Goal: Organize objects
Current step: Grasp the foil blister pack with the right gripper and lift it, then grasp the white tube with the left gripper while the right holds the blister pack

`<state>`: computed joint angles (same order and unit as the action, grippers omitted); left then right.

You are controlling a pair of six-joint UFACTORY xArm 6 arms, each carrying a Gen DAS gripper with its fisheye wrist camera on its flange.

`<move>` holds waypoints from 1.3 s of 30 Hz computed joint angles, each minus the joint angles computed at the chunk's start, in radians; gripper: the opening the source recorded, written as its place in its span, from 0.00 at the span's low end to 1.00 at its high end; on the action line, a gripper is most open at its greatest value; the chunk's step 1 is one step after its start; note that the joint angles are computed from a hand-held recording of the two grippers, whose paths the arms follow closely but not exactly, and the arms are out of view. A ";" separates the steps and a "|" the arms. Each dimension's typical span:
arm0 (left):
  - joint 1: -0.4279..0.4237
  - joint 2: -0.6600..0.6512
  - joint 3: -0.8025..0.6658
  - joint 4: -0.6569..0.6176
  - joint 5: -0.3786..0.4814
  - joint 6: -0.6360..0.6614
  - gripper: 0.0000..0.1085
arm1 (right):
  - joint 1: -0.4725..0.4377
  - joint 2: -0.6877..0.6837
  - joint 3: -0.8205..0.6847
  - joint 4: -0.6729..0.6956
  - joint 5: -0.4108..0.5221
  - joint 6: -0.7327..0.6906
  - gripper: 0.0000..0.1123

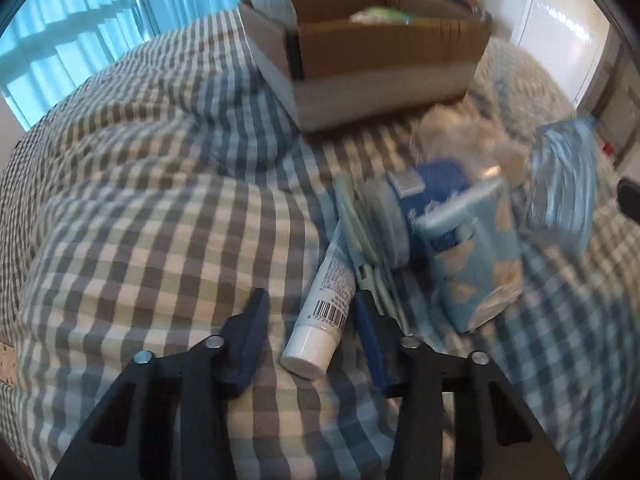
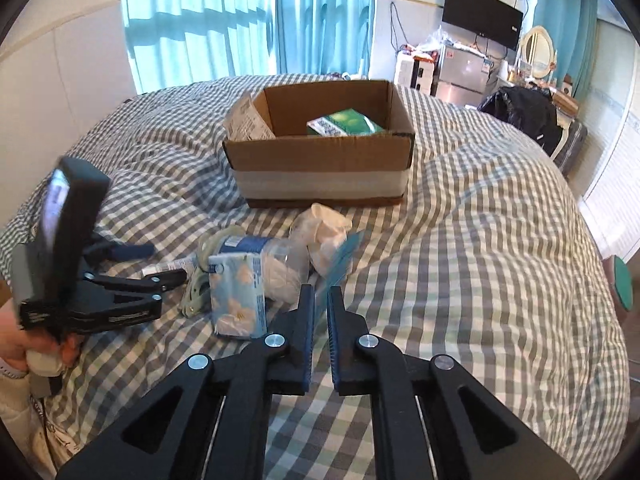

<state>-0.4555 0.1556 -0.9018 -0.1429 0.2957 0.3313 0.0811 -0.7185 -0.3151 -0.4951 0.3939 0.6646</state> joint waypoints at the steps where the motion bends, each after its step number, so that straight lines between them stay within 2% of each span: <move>1: -0.001 0.004 -0.001 0.003 0.004 0.002 0.37 | -0.003 0.008 0.001 0.013 -0.006 -0.009 0.06; 6: -0.011 -0.002 -0.003 -0.108 0.027 0.102 0.21 | -0.013 0.040 0.015 0.087 -0.052 -0.032 0.07; 7: -0.012 -0.013 0.009 -0.124 0.015 0.116 0.20 | -0.012 0.042 0.014 0.079 -0.051 -0.020 0.14; 8: -0.015 -0.030 0.027 -0.136 0.000 0.125 0.19 | -0.012 0.039 0.013 0.071 -0.042 -0.012 0.26; 10: -0.018 -0.067 0.068 -0.170 -0.033 0.150 0.19 | -0.019 0.017 0.021 0.051 -0.029 0.007 0.36; 14: -0.011 -0.124 0.105 -0.294 -0.043 0.229 0.19 | -0.040 -0.015 0.026 0.072 -0.003 0.002 0.48; 17: 0.003 -0.152 0.115 -0.306 -0.060 0.229 0.19 | -0.055 -0.001 0.011 0.072 0.049 0.028 0.50; 21: 0.020 -0.169 0.113 -0.286 -0.087 0.207 0.19 | -0.076 0.111 -0.036 0.140 0.088 0.005 0.50; 25: 0.025 -0.163 0.106 -0.308 -0.092 0.223 0.19 | -0.079 0.215 -0.074 0.161 0.031 -0.028 0.50; 28: 0.031 -0.162 0.103 -0.352 -0.081 0.259 0.19 | -0.079 0.288 -0.111 0.242 -0.024 -0.101 0.50; 30: 0.031 -0.166 0.106 -0.365 -0.080 0.273 0.19 | -0.082 0.337 -0.141 0.256 -0.050 -0.110 0.35; 31: 0.032 -0.166 0.106 -0.373 -0.079 0.281 0.19 | -0.082 0.357 -0.157 0.233 -0.053 -0.086 0.18; 39: 0.033 -0.159 0.100 -0.404 -0.087 0.284 0.19 | -0.063 0.452 -0.240 0.043 -0.059 0.074 0.11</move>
